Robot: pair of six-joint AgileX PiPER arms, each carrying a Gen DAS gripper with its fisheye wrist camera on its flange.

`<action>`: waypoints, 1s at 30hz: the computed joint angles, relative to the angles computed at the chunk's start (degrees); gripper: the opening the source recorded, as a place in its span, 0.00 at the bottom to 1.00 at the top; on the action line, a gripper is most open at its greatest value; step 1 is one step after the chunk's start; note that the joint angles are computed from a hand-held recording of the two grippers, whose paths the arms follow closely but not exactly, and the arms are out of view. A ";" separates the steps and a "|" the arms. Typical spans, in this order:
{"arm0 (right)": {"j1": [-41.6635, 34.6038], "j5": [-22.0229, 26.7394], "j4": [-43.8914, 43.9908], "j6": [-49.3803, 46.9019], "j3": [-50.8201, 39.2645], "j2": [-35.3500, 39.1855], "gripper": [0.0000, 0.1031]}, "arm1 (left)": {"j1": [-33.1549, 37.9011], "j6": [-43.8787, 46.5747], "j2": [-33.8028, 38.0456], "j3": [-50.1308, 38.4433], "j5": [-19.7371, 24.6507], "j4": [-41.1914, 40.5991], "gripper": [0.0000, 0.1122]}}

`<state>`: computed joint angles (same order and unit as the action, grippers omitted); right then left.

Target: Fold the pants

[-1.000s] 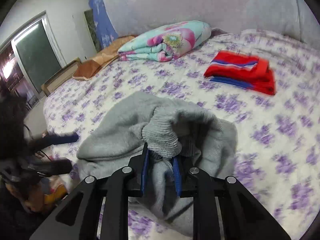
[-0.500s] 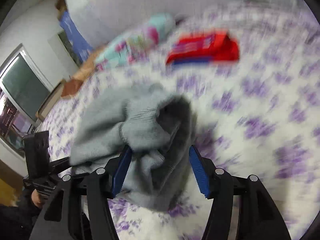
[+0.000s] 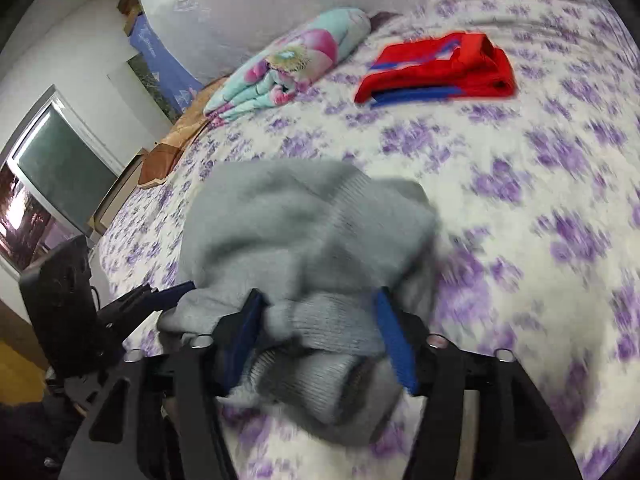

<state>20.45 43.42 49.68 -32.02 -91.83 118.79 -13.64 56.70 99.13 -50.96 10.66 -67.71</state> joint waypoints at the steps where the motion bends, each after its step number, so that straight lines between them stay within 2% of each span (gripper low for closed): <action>1: -1.43 1.32 3.69 -1.65 1.86 -1.83 0.65 | 1.37 0.09 -1.56 0.22 2.60 -0.04 0.87; 2: -2.24 0.35 7.16 -5.59 4.58 -3.52 0.66 | 2.92 2.19 -4.66 1.29 5.30 -1.68 0.87; 3: -2.46 -2.27 8.33 -8.22 7.70 -6.56 0.78 | 3.88 6.59 -8.25 3.21 5.71 -4.76 0.87; 4: -2.88 -4.37 9.33 -10.57 9.83 -8.56 0.96 | 4.31 8.86 -10.58 4.16 4.61 -6.14 0.87; 5: -4.00 -5.92 12.31 -14.21 12.71 -10.59 0.97 | 6.35 12.17 -13.20 5.42 4.46 -7.88 0.88; 6: -5.34 -5.18 15.05 -16.92 13.71 -10.78 0.97 | 9.25 13.18 -13.52 5.34 6.32 -8.84 0.88; 8: -7.47 -0.19 15.69 -15.48 10.34 -6.30 0.97 | 16.50 12.61 -8.89 2.18 14.07 -8.71 0.88; 10: -8.11 5.72 14.19 -8.85 3.02 0.63 0.97 | 22.96 6.54 2.20 -4.72 23.97 -6.78 0.87; 11: -7.85 9.19 13.06 -4.48 -2.03 5.38 0.97 | 23.75 3.42 7.59 -8.68 27.32 -5.31 0.87; 12: -7.86 12.00 11.95 -1.72 -5.93 8.61 0.97 | 23.42 2.39 10.75 -11.00 28.70 -4.52 0.87; 15: -6.34 15.01 12.99 0.55 -12.67 13.77 0.97 | 19.34 -0.02 14.33 -15.18 28.23 -3.35 0.88; 17: -5.17 20.08 13.50 2.67 -19.91 17.59 0.97 | 17.91 -0.20 14.81 -16.47 28.89 -4.12 0.88; 18: -4.27 20.21 11.21 4.47 -22.19 18.23 0.94 | 17.37 -2.00 15.53 -17.50 28.57 -3.91 0.87; 19: -3.03 19.13 8.01 5.76 -23.02 18.03 0.82 | 17.36 -2.51 15.81 -17.62 28.45 -4.43 0.86; 20: -2.54 17.59 6.80 5.18 -21.57 17.18 0.72 | 17.18 -2.99 15.28 -16.76 27.09 -5.00 0.81; 22: -3.13 14.38 8.88 0.80 -14.79 13.63 0.57 | 16.33 -0.82 11.69 -12.98 24.24 -6.94 0.65; 23: -4.03 13.26 11.87 -2.86 -10.24 11.47 0.54 | 15.88 -0.01 9.16 -10.77 23.20 -6.79 0.64; 25: -5.42 11.86 17.42 -10.18 -1.52 6.61 0.53 | 13.13 -1.43 3.08 -6.88 20.01 -3.53 0.63; 27: -6.09 10.93 20.82 -15.82 4.23 2.57 0.53 | 11.00 -5.25 0.09 -6.46 19.42 0.78 0.71; 30: -8.31 10.70 23.59 -19.76 7.64 -1.32 0.53 | 8.47 -9.63 -0.76 -9.60 18.59 4.69 0.72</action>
